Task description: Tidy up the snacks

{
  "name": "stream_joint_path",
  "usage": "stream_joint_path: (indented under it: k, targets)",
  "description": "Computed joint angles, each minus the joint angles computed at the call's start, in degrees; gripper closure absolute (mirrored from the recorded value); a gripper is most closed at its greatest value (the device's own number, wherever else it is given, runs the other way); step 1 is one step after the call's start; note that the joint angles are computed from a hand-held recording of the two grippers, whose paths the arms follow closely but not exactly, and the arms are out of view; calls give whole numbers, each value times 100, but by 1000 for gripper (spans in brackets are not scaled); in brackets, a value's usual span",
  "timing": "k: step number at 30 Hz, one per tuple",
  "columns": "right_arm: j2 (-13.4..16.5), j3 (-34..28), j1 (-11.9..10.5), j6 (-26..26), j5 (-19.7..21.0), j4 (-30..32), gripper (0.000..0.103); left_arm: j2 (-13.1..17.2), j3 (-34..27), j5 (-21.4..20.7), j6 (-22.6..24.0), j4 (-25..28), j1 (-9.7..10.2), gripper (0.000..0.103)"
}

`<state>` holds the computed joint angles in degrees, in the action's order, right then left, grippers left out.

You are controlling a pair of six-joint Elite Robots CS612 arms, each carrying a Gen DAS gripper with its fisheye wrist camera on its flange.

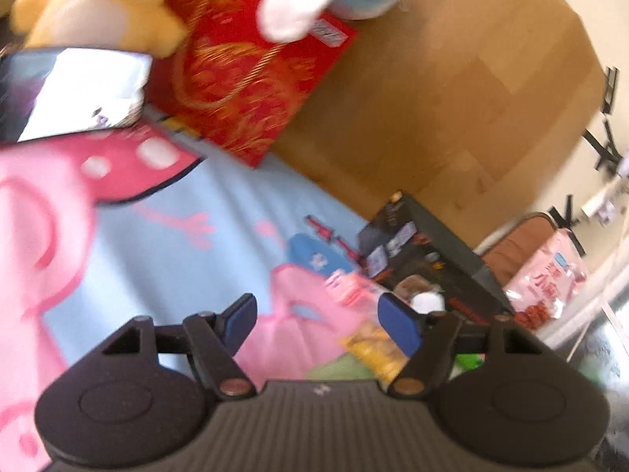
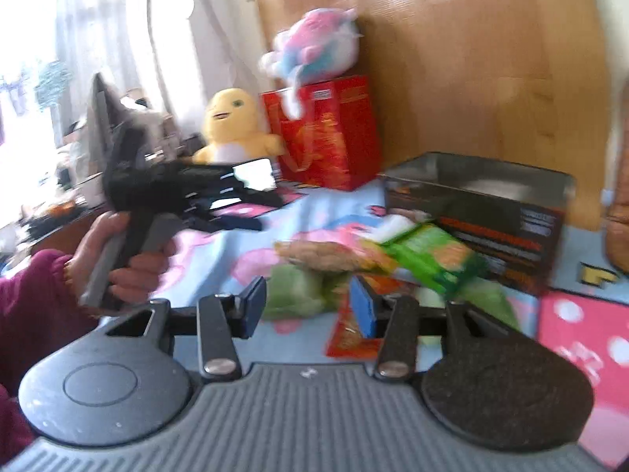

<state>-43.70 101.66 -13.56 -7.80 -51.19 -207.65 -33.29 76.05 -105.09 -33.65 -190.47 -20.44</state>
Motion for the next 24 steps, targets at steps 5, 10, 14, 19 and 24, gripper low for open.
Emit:
stream_joint_path:
  k: [5, 10, 14, 19, 24]
  targets:
    - [163, -160, -122, 2011, -1261, -775, 42, -11, 118, 3, 56, -76, 0, 33]
    - [440, -647, -312, 3836, -1835, -720, 34, 139, -151, -4, 12, -55, -7, 29]
    - [666, -1081, -332, 4531, -1794, -414, 34, 236, -315, -72, 148, 75, -69, 30]
    - [772, -1450, -203, 4285, -1490, 148, 18, 265, -270, -325, 835, -82, -149, 30]
    - [626, -1156, -51, 3320, -1656, 17, 19, 284, -191, -442, 805, -508, -117, 28]
